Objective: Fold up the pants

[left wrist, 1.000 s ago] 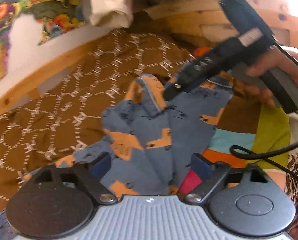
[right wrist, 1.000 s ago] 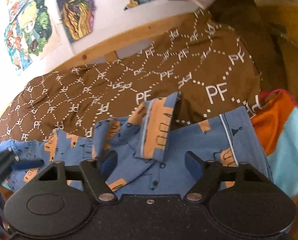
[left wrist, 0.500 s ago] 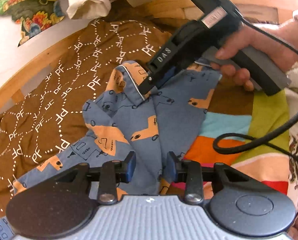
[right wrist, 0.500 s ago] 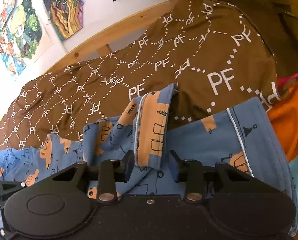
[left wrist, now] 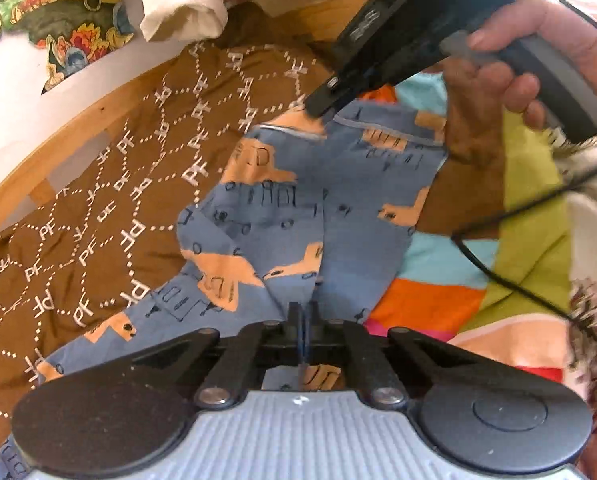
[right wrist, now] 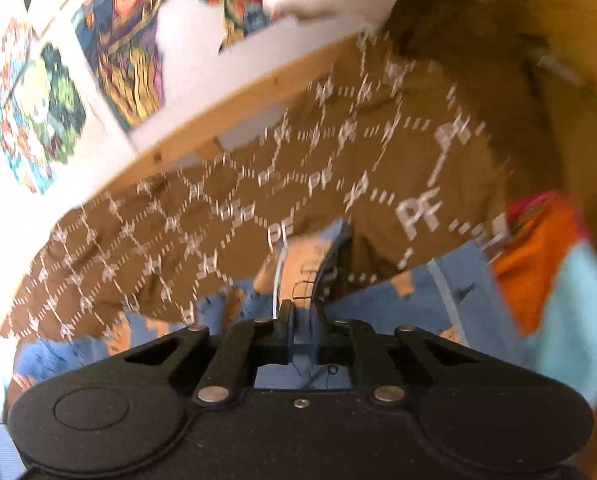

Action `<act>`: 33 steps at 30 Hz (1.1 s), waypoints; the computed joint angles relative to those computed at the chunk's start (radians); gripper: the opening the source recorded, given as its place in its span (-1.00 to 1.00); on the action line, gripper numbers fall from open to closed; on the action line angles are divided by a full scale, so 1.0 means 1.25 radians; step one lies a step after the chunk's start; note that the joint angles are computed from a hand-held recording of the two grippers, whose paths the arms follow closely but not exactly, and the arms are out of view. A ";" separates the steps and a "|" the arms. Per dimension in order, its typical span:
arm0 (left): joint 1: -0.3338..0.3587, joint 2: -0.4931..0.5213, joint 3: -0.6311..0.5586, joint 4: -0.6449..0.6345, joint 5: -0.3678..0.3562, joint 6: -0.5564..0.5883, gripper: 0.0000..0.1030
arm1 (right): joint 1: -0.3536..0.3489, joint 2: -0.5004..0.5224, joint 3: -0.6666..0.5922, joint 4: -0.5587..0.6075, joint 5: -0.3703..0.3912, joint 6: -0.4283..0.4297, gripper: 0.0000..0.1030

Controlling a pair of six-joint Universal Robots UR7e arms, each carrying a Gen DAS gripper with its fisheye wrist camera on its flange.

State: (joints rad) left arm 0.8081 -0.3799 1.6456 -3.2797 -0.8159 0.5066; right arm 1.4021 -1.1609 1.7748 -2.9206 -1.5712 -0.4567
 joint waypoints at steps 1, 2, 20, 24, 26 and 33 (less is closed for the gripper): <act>0.000 -0.007 0.006 -0.002 -0.014 0.000 -0.98 | 0.002 -0.019 0.006 0.006 -0.009 0.000 -0.86; 0.000 -0.013 0.011 0.000 -0.027 -0.001 -0.98 | 0.004 -0.036 0.010 0.013 -0.023 0.001 -0.87; 0.091 0.008 -0.284 0.292 -0.266 -0.027 0.16 | -0.064 -0.124 0.155 -0.064 -0.105 0.044 -0.18; 0.100 0.126 -0.508 0.418 -0.297 0.031 0.09 | -0.072 -0.127 0.182 -0.097 -0.087 0.069 -0.18; 0.102 0.187 -0.613 0.481 -0.304 0.058 0.02 | -0.068 -0.120 0.189 -0.118 -0.094 0.061 -0.18; 0.109 0.311 -0.831 0.666 -0.334 0.096 -0.22 | -0.079 -0.101 0.179 -0.123 -0.081 0.070 -0.37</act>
